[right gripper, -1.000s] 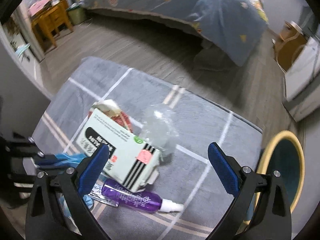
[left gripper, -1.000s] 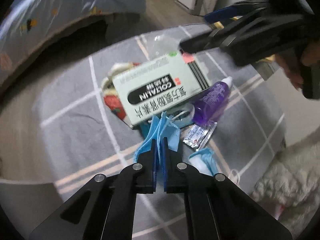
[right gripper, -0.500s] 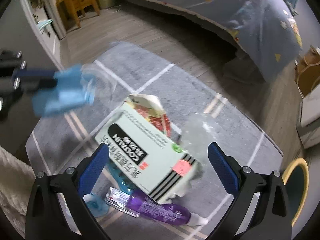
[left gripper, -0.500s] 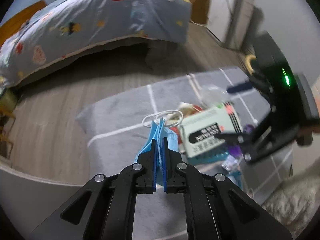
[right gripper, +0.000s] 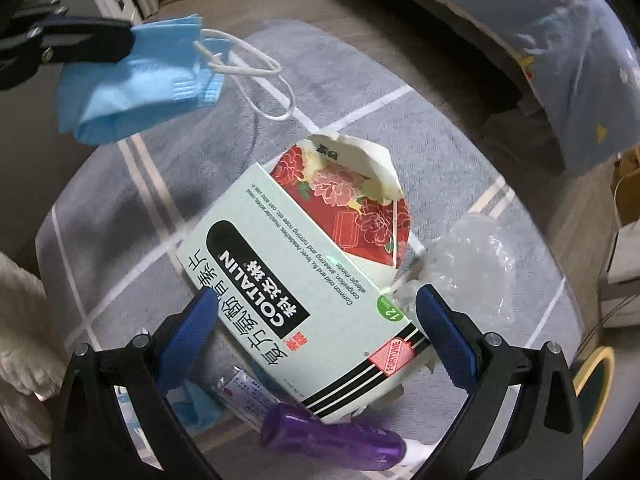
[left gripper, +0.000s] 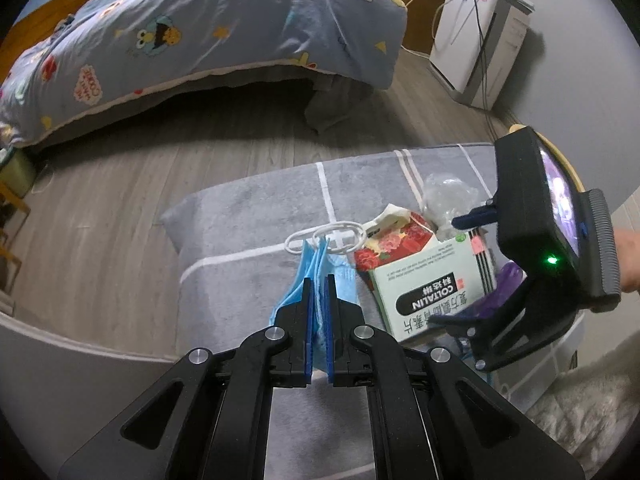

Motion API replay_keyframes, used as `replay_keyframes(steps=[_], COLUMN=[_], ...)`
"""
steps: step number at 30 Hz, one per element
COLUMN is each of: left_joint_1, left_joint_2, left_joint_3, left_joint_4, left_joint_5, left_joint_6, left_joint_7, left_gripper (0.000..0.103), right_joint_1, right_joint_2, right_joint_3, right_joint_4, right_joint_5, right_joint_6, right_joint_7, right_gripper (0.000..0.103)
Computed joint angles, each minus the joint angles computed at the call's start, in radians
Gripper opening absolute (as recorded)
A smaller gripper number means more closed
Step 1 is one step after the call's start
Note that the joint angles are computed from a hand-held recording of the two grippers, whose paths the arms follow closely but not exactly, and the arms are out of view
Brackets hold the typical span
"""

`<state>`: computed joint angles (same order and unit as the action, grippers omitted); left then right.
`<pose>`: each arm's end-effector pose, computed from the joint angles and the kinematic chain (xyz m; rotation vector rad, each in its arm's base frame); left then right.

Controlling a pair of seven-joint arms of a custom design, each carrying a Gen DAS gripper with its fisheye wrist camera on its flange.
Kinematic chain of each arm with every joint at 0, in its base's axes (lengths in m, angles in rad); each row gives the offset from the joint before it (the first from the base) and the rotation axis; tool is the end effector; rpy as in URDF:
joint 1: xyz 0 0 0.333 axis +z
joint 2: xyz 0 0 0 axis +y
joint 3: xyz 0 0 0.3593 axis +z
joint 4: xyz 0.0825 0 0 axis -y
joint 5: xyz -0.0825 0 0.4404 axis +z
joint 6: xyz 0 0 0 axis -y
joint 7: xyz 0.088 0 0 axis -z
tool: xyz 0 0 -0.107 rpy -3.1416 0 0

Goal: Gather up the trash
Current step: 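Grasp the white-green COLTALIN box with right tool while left tool holds mask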

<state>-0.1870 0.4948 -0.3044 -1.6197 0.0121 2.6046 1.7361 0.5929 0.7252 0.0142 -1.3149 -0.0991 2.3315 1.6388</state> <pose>0.7135 -0.3379 0.4144 -1.3412 2.5230 -0.7118 0.6969 0.4782 0.3445 -2.5572 1.3621 -0.2794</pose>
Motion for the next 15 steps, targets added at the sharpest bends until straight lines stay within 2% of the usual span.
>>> replay_keyframes(steps=[2, 5, 15], left_joint_1=[0.002, 0.004, 0.001], left_joint_2=[0.003, 0.011, 0.021], left_joint_3=[0.001, 0.006, 0.012], left_joint_4=[0.003, 0.016, 0.029], left_joint_5=[-0.003, -0.008, 0.01], left_joint_6=[-0.004, -0.013, -0.031], left_joint_7=[-0.006, -0.025, -0.046], left_gripper=[0.006, 0.006, 0.006], right_joint_1=[-0.011, 0.005, 0.035], right_joint_2=[-0.006, -0.009, 0.016], right_joint_3=[0.017, 0.01, 0.001], right_joint_4=[-0.01, -0.018, 0.005], right_joint_5=[0.018, -0.001, -0.04], right_joint_6=[0.018, 0.013, -0.07], right_joint_7=[-0.024, -0.047, -0.094], right_gripper=[0.097, 0.097, 0.097])
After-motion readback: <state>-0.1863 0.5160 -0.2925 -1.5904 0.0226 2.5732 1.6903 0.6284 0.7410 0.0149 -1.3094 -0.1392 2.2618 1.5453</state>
